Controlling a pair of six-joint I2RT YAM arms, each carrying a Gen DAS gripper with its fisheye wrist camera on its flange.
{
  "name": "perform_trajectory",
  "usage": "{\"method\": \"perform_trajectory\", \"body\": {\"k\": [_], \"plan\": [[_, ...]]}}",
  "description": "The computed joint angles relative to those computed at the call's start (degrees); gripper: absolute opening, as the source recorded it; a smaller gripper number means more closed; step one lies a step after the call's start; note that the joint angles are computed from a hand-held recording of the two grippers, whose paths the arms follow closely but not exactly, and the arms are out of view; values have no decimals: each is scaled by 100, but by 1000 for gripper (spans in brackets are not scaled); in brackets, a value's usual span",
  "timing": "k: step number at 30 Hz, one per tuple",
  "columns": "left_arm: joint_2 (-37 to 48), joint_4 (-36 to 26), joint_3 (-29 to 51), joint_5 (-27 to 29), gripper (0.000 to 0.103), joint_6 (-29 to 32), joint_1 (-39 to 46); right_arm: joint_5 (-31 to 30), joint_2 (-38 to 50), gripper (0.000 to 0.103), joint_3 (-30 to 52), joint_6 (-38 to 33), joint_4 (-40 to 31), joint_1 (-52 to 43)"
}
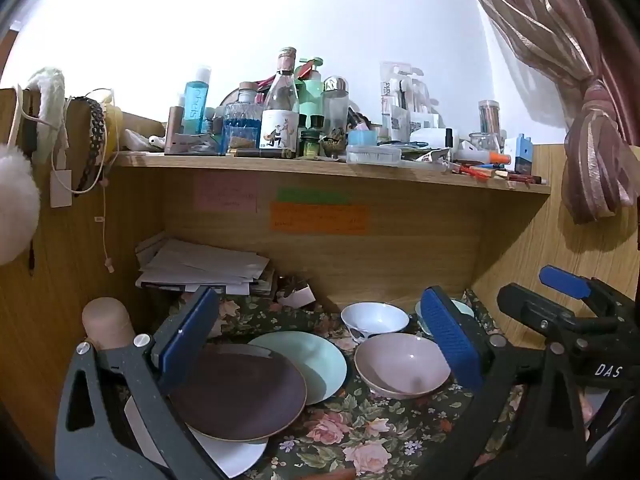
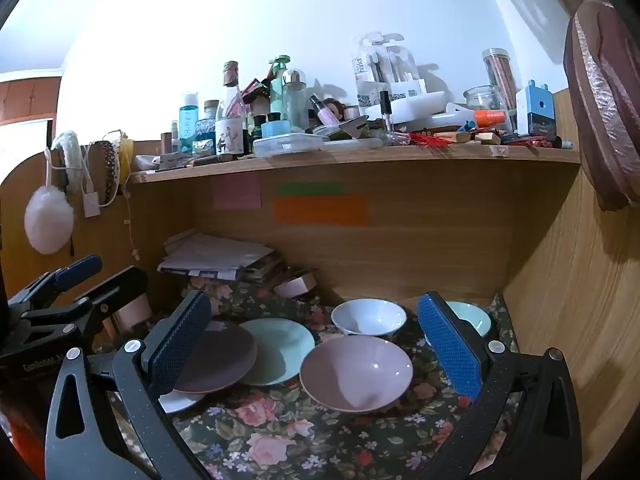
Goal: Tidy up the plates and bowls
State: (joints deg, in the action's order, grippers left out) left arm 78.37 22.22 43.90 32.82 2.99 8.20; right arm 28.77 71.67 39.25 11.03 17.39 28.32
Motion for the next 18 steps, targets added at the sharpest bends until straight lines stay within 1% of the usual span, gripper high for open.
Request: {"method": "perform_trajectory", "body": {"k": [4,5,9,10,11,18], "plan": [[4,-145,41,-28,103,10,0,4,-1,103,21,31,-58,1],[-3,-82,27,-91,103,-64,-39,11,0,103,23,30,-62,3],[-12,-167,60,-31,103,-118,-14,4,-1,103,18,22,-48,0],[31,35,-68,90,103,-95,56,11,0,103,17,23,-47,2],[88,-70,64,93,103,-85,57,10,-2,103,15,29,-44,3],[45,-16,16,53,103,-58,36,13,-8,103,8,41,-38,5]]}}
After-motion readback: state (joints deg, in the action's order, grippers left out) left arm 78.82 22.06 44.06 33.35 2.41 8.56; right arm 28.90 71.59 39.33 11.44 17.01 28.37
